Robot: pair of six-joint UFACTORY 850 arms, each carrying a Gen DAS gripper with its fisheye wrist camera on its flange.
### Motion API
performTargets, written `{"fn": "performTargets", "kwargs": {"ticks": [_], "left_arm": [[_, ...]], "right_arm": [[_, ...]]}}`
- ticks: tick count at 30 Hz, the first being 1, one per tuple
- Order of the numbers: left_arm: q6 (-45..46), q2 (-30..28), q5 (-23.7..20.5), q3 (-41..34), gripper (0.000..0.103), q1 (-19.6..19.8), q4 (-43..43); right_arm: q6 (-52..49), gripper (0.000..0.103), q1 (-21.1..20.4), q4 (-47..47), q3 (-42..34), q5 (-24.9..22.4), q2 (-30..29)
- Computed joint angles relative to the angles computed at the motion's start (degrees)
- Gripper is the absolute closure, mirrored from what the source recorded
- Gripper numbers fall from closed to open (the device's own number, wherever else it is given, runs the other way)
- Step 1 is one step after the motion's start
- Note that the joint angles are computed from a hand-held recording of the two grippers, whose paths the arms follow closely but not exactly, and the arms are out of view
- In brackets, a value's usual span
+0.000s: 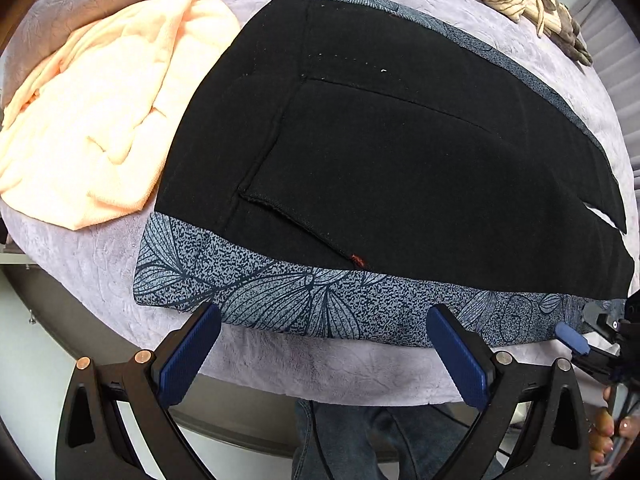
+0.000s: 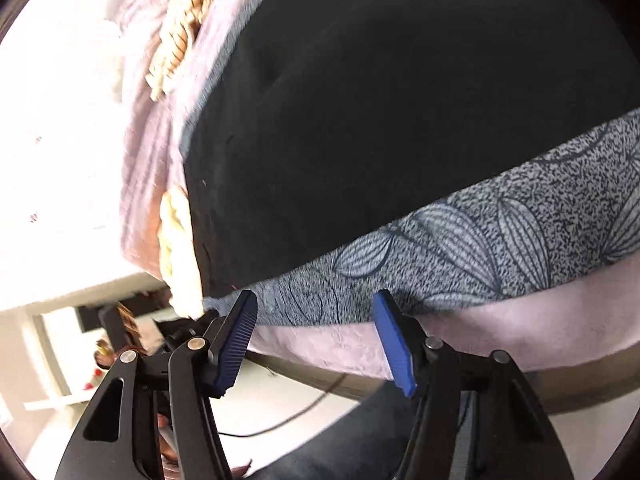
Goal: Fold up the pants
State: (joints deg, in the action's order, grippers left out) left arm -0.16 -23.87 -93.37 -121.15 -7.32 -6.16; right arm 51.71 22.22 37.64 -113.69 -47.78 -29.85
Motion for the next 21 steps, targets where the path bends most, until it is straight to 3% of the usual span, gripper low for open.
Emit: {"fn": "performTargets", "kwargs": {"ticks": [4, 8, 10, 17, 21], "left_arm": [[1.6, 1.5, 1.3, 2.2, 0.0, 0.9, -0.5], [2.4, 2.9, 1.7, 5.5, 0.0, 1.9, -1.4], [1.7, 3.3, 1.3, 6.4, 0.0, 1.3, -1.1], [1.7, 7.9, 4.2, 14.0, 0.0, 2.6, -6.4], [-0.3, 8.5, 4.2, 16.5, 0.0, 5.0, -14.4]], "right_arm": [[-4.1, 0.038, 0.4, 5.5, 6.9, 2.9, 3.2], [-7.6, 0.038, 0.6, 9.5, 9.6, 3.8, 3.6], [-9.5, 0.038, 1.1, 12.8, 10.8, 6.5, 3.5], [-18.7, 0.037, 2.2, 20.0, 7.1, 15.0, -1.0], [-19.1, 0.037, 2.4, 20.5, -0.5, 13.2, -6.4]]}}
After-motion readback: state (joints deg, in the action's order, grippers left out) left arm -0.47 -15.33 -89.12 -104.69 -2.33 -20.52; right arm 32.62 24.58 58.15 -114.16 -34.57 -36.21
